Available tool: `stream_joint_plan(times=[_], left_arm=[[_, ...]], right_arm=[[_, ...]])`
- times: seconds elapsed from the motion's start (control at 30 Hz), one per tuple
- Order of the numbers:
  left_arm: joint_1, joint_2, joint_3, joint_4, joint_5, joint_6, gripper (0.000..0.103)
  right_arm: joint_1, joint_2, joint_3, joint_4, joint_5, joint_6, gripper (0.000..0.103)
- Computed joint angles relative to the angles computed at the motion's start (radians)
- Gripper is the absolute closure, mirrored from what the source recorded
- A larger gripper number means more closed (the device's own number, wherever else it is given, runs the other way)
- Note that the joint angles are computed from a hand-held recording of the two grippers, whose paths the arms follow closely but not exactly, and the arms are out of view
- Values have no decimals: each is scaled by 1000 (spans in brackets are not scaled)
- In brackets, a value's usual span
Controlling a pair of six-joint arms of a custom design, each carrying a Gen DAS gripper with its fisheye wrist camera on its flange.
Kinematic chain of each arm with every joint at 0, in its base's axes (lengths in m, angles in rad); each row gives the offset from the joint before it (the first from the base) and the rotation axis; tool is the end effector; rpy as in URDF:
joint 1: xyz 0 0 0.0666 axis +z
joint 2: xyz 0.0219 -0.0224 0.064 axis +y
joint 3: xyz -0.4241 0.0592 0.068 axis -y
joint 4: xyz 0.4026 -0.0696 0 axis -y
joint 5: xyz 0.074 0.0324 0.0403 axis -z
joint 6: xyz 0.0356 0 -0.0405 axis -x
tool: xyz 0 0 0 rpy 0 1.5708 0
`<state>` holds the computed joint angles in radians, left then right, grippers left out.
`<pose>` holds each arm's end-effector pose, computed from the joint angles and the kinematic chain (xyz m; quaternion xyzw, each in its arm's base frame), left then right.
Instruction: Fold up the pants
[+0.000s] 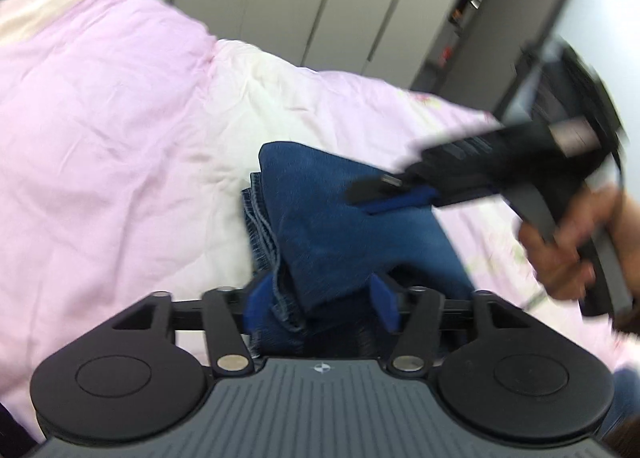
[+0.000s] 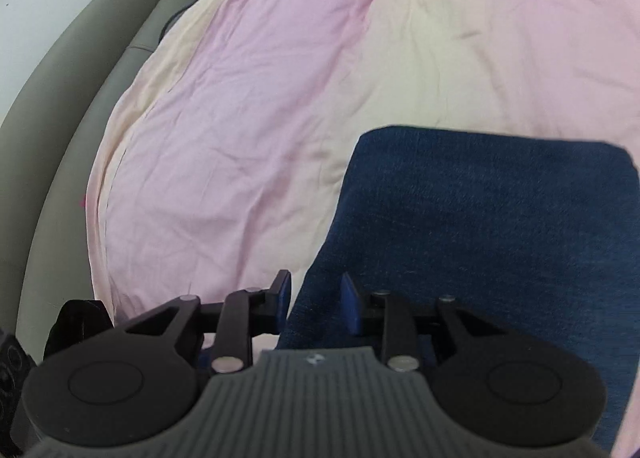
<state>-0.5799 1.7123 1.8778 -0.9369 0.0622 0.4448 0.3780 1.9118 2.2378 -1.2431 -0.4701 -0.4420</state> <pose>0.5210 -0.3444 0.5307 0.0742 0.9178 -0.2156 0.3250 0.6200 0.2631 0.5524 -0.0453 0.9229 0.3267 0.1984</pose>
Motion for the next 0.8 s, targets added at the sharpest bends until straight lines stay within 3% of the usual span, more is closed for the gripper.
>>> stream_joint_plan(times=[0.17,0.27,0.3,0.33,0.43,0.6,0.7,0.8], left_arm=[[17,52,36,-20,33,218,34],[25,83,49,-47,52,326,45],[30,87,46,-49,72,352,60],[30,85,42,-48,84,360,82],[8,82,73,-78,26,238,87],[-50,210,304,-377,-141,-60,88],[-64,251,323,-428,-189,-128,88],[-57,266,301,-444,-167,-125,88]], right_arm=[[-50,-140,-169,21,85,186,75],[-81,-220,-295,37,113,281,75],[-92,-240,-327,37,110,296,75],[-106,-259,-361,37,104,311,75],[-129,-300,-434,45,91,351,79],[-119,-347,-530,42,72,477,85],[-78,-361,-605,74,128,531,87],[-26,-380,-690,164,238,613,89]])
